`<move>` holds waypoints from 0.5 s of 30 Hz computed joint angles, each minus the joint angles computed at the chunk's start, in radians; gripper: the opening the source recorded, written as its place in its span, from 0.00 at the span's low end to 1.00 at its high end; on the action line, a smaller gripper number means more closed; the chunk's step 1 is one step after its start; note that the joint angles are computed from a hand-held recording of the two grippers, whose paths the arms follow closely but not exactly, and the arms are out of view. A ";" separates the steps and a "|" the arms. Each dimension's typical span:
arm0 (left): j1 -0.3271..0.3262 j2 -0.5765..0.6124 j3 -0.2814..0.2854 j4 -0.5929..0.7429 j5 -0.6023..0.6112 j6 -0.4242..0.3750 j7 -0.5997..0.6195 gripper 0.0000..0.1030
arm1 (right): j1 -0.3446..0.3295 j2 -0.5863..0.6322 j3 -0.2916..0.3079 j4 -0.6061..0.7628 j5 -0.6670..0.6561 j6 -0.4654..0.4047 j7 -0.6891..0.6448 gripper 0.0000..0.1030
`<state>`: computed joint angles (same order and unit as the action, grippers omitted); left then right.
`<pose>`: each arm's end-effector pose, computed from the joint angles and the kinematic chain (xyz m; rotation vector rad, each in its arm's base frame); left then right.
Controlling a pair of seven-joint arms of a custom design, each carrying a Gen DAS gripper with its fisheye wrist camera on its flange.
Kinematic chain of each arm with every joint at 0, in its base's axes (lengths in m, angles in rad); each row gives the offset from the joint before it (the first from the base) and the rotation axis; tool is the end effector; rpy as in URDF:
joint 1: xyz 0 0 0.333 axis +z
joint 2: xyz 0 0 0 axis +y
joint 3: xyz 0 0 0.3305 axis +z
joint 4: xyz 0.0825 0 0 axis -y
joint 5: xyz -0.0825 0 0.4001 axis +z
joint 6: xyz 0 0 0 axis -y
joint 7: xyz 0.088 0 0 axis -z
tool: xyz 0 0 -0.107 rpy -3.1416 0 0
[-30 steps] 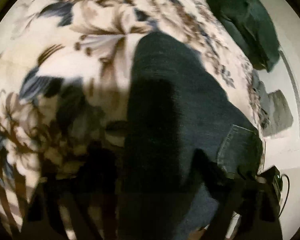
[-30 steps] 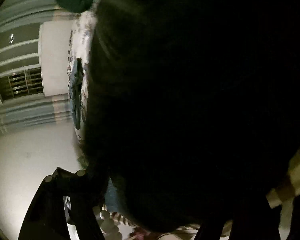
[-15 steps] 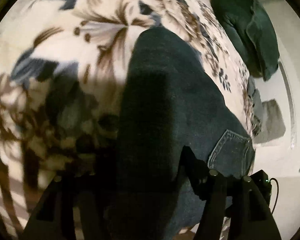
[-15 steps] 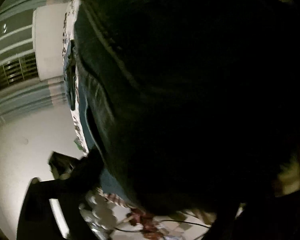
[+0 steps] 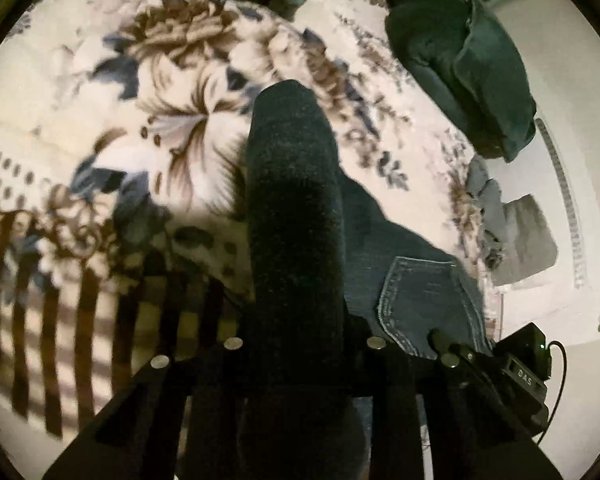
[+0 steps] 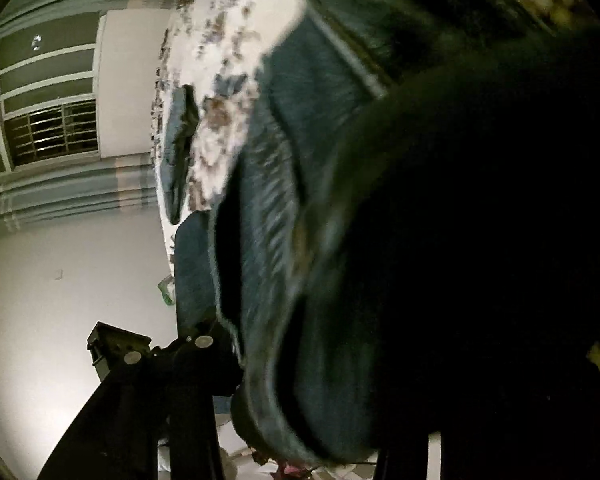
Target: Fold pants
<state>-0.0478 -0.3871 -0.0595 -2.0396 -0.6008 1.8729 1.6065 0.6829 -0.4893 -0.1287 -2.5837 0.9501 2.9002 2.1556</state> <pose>0.4601 -0.0978 0.6465 1.9357 -1.9798 0.7778 0.3951 0.1830 0.4979 -0.7623 2.1378 0.5658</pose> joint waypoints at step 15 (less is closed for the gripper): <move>0.164 0.363 -0.093 0.669 -0.017 -0.117 -0.131 0.21 | -0.176 0.129 0.019 0.452 -0.260 -0.309 0.087 0.43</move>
<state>0.1163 -0.0238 -0.1524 -1.3703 -0.6182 1.7564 1.4753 0.5072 -0.3602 -0.1092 -2.1313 0.6899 2.5917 2.2426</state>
